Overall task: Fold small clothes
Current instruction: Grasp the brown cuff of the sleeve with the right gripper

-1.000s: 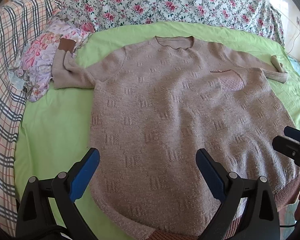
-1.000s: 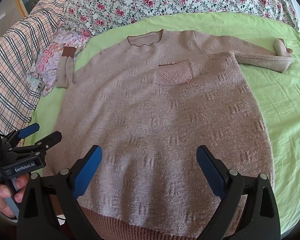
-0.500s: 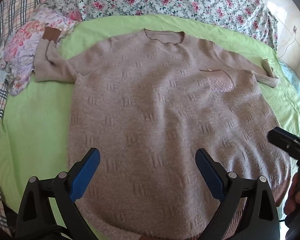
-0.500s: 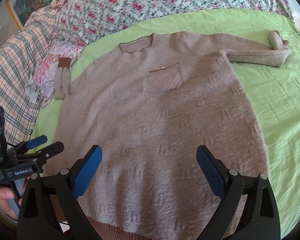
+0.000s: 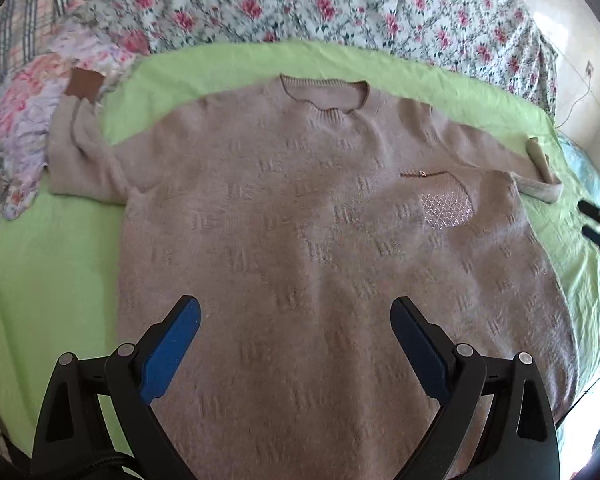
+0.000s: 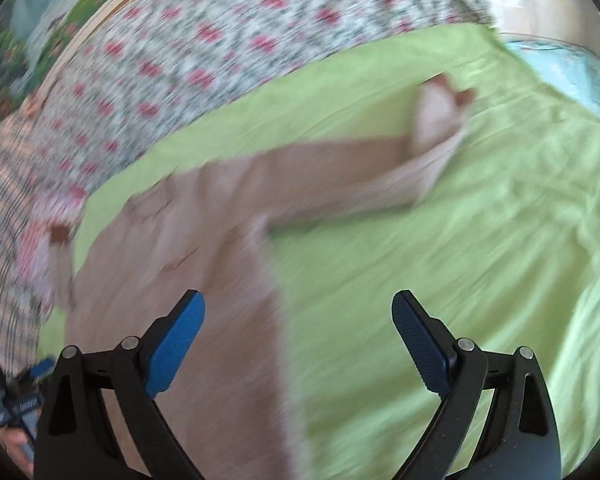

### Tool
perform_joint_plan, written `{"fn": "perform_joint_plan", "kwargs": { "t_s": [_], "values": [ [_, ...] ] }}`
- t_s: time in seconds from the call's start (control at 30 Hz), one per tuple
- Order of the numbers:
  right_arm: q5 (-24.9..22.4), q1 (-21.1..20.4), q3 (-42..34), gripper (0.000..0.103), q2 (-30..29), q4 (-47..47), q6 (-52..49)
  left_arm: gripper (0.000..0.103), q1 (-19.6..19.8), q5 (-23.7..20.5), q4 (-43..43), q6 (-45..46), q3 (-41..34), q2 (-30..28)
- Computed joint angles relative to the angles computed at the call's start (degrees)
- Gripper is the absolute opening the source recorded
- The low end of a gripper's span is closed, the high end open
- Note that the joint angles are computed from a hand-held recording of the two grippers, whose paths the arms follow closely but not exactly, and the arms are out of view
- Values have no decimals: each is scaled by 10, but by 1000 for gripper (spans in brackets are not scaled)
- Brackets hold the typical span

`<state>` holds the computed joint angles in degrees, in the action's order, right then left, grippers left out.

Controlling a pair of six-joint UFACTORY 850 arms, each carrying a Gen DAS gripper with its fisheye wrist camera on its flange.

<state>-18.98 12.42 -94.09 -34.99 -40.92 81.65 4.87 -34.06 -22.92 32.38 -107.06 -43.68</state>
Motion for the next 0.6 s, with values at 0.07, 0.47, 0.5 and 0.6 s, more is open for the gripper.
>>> {"fn": "perform_joint_plan", "kwargs": {
  "t_s": [0.07,0.47,0.5,0.6],
  "values": [
    [-14,-27,-10,85,-5,-20,20,96,-3,-26,20,-23,-38,-25],
    [-90,-153,-264,54,-198,175,-156,96,-26,-19,82,-86,-124,-89],
    [-88,-159,-271,52,-206,194,-163,96,-28,-30,98,-94,-137,-98],
    [-41,-172,-253,19,-201,256,-199,96,-27,-42,107,-104,-151,-111]
  ]
}}
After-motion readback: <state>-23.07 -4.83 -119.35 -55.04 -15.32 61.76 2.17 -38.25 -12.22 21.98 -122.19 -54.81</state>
